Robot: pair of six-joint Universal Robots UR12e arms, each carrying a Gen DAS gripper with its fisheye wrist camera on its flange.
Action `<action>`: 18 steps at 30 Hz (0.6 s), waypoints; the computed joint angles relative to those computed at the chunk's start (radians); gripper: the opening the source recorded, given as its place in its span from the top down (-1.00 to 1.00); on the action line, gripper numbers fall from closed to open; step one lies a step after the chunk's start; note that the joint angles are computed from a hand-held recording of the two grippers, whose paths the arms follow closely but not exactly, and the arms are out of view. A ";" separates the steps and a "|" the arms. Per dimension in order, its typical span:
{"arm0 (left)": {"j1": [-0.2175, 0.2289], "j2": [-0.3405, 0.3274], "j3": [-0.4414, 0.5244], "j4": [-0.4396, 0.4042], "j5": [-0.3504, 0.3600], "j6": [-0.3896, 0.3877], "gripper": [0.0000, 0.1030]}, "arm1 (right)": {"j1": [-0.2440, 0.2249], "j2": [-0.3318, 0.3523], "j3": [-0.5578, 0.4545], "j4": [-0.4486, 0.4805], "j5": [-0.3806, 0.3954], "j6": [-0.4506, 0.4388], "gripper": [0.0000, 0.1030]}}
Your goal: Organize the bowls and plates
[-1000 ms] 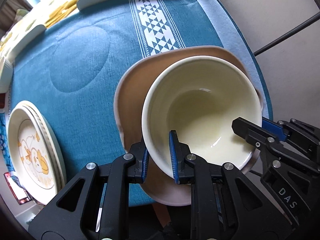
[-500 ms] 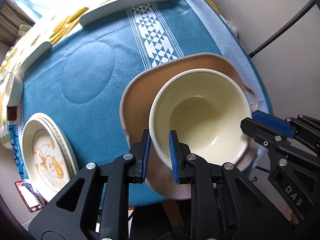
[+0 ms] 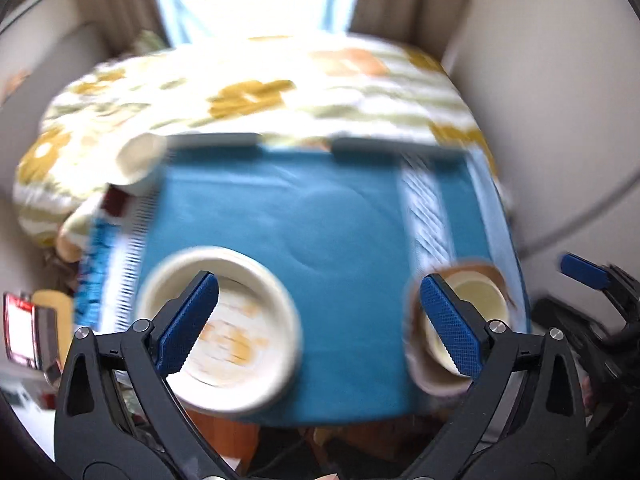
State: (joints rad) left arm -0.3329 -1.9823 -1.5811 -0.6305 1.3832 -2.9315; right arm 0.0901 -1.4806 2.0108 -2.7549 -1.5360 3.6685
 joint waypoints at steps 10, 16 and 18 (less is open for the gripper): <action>0.138 -0.050 0.101 -0.054 0.017 -0.242 -0.96 | 0.016 0.230 -0.333 0.076 0.180 -0.245 -1.00; 0.220 -0.157 0.237 -0.139 -0.103 -0.412 -0.95 | 0.064 0.440 -0.665 0.344 0.075 -0.360 -0.99; 0.234 -0.201 0.290 -0.162 -0.116 -0.430 -0.93 | 0.059 0.510 -0.758 0.413 0.139 -0.387 -0.99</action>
State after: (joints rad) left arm -0.0987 -2.1835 -1.2906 -0.7929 1.2675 -3.3614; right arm 0.1489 -0.9704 1.2532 -2.3422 -1.3972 3.2817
